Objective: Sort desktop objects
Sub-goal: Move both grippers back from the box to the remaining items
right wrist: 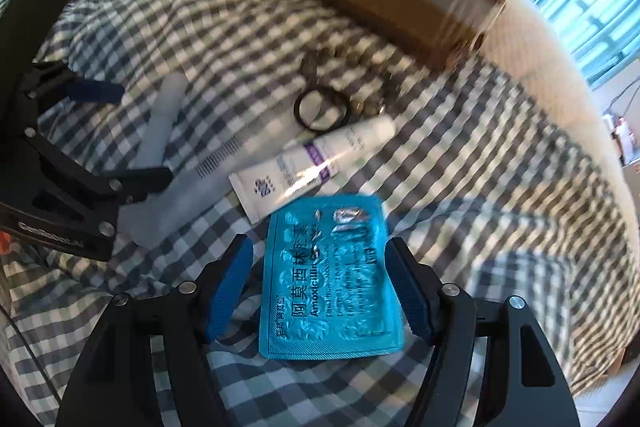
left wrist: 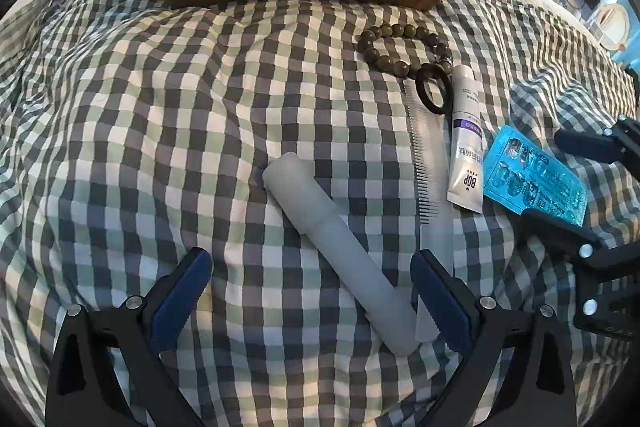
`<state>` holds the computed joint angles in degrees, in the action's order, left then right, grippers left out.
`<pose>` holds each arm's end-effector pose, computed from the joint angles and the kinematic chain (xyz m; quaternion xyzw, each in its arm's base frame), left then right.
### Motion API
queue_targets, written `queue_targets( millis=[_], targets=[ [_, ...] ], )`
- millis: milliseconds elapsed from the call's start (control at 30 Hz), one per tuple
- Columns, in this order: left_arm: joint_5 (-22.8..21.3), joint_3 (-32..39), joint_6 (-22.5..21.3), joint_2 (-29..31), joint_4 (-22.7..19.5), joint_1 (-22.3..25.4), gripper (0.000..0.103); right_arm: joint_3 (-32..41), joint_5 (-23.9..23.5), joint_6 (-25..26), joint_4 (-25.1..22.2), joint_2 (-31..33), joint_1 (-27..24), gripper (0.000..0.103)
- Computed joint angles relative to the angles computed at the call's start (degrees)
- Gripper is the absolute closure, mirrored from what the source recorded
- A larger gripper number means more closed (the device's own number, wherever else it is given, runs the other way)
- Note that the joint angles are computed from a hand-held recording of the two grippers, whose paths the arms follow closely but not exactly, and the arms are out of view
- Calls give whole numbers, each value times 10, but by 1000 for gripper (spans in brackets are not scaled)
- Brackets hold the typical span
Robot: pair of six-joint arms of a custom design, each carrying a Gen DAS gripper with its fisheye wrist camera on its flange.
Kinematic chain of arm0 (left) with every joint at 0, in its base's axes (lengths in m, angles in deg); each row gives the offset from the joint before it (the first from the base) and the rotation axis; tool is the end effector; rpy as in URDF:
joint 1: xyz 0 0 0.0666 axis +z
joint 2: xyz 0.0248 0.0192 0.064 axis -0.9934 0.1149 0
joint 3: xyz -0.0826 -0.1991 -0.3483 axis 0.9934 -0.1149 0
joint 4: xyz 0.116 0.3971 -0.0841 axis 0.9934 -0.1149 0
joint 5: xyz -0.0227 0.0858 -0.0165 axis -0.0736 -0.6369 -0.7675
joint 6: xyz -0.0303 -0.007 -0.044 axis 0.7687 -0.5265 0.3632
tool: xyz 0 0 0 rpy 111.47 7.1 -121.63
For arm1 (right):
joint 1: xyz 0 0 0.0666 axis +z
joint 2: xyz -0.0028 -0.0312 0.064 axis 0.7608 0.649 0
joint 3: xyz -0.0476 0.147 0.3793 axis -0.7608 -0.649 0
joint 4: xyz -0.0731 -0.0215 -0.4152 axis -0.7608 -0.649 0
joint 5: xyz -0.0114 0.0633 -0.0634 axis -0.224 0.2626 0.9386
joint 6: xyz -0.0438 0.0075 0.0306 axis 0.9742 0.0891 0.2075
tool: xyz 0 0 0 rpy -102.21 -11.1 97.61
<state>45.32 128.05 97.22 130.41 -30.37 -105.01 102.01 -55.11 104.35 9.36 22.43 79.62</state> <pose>0.3066 -0.1152 0.3093 -0.2494 0.9526 -0.0161 0.1736 0.4090 0.2381 0.3263 -0.5831 0.7951 0.0005 0.1671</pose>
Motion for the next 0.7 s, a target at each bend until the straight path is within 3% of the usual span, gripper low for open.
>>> queue_targets(
  millis=[200, 267, 400, 500, 700],
  targets=[
    [-8, -7, -16, 0, 11, -7, 5, -7, 36, -17, 14, 10, 7, 35],
    [-10, -9, -17, -6, 11, -10, 10, -10, 41, -18, 18, 7, 8, 38],
    [-2, -12, -17, -21, 14, -7, 35, -22, 53, -28, 38, -4, 10, 38],
    [20, -17, -17, -38, 21, 7, 41, -32, 57, -28, 55, -13, 11, 38],
    [19, -19, -9, -46, 22, 2, 48, -38, 55, -32, 53, -22, 13, 38]
  ],
)
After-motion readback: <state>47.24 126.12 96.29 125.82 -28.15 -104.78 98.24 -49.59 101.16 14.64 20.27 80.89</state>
